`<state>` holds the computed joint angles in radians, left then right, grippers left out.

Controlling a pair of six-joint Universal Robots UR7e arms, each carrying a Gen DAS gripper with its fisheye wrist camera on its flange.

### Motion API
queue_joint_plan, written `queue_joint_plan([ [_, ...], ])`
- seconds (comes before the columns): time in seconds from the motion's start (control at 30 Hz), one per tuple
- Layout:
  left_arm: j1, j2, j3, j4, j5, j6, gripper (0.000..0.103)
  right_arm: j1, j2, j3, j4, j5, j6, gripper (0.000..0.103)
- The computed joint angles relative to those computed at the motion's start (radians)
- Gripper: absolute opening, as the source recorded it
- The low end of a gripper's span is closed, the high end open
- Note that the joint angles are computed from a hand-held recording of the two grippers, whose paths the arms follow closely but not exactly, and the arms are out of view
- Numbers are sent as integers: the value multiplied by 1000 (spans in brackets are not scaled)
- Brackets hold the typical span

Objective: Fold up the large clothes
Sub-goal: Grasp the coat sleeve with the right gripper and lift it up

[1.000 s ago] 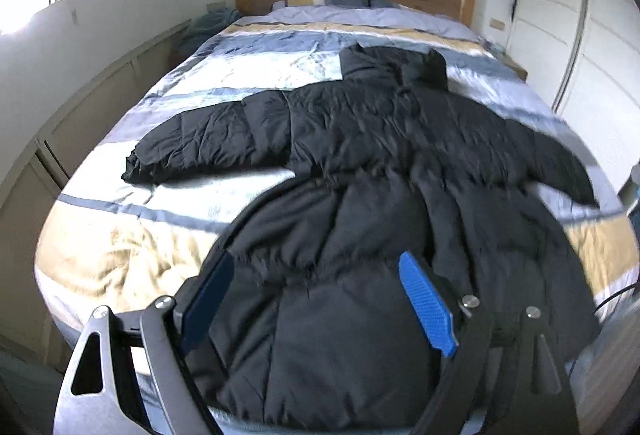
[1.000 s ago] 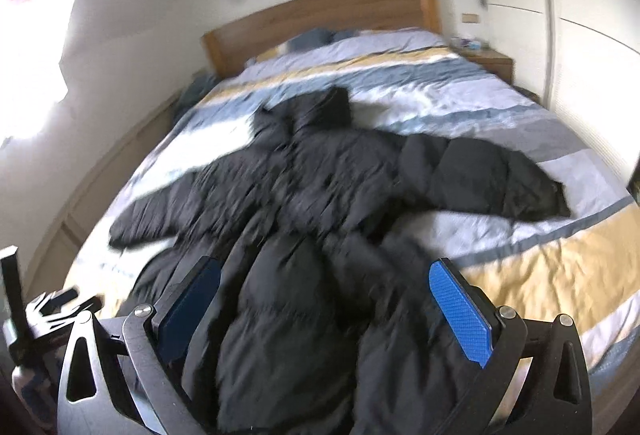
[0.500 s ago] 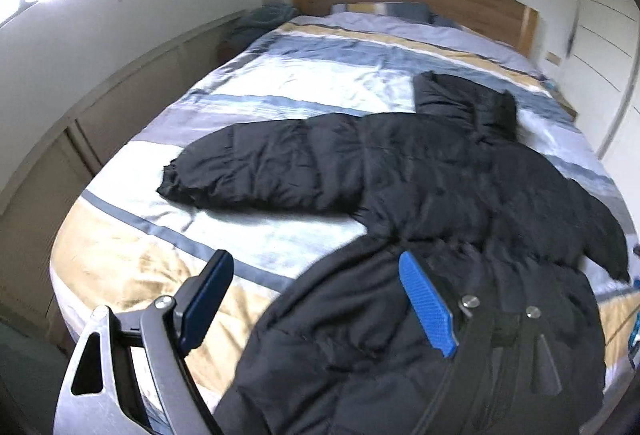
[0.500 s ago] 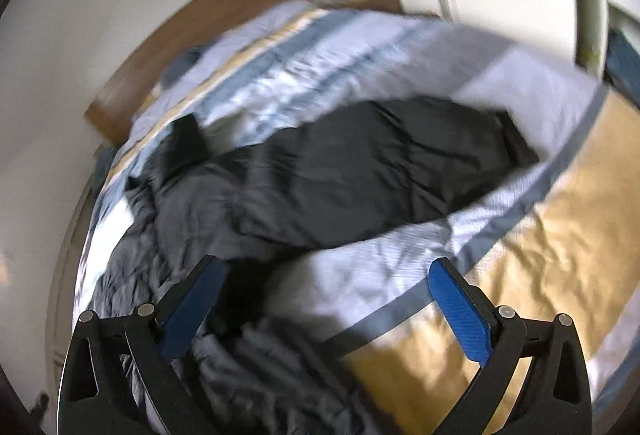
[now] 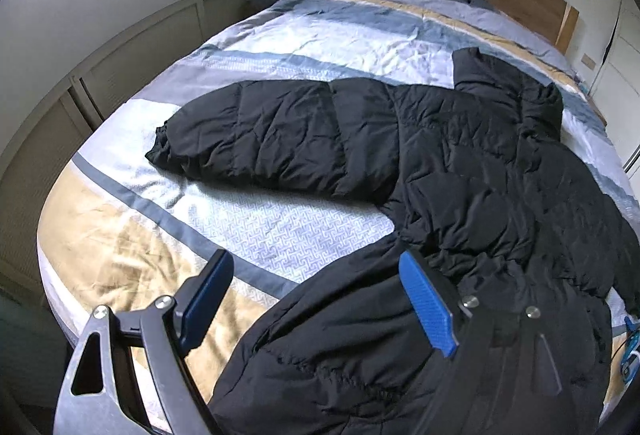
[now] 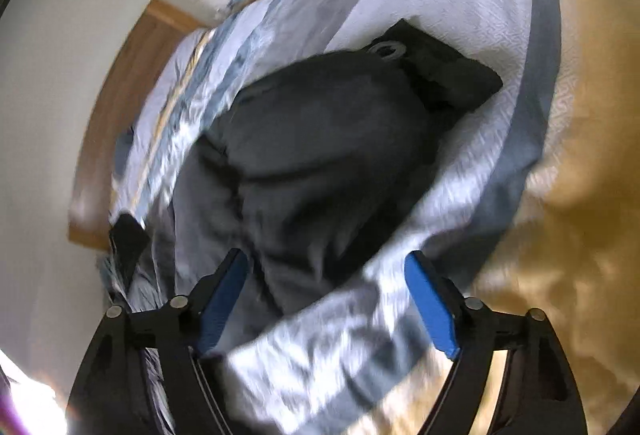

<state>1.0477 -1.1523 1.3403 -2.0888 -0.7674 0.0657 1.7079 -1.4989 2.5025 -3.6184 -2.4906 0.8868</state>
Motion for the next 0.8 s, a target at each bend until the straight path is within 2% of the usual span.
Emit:
queue_joint_plan([
  [0.1,4,15,-5,1,8,-5,85,-55,2,29,-139,49,-33,72],
  [0.2,9,23,-9,0,-3,-11,85,-114,17,61,-301,111,-43,59],
  [0.3,12,29,-9,6,-9,-21,85,-146,27,72,-373,147,-35,40],
  [0.33,11,31,-7,9,-8,-21,85,-150,29,75,-392,150,-43,30],
  [0.37,11,31,-5,9,-5,-20,85,-146,35,69,-406,143,-55,22],
  [0.47,10,30,3,7,-2,-16,85,-102,57,21,-442,104,-147,12],
  [0.63,12,25,2,4,-10,-26,85,-6,66,-91,-435,79,-359,10],
  [0.8,10,20,-14,-5,-16,-18,85,95,90,-201,-389,85,-525,10],
])
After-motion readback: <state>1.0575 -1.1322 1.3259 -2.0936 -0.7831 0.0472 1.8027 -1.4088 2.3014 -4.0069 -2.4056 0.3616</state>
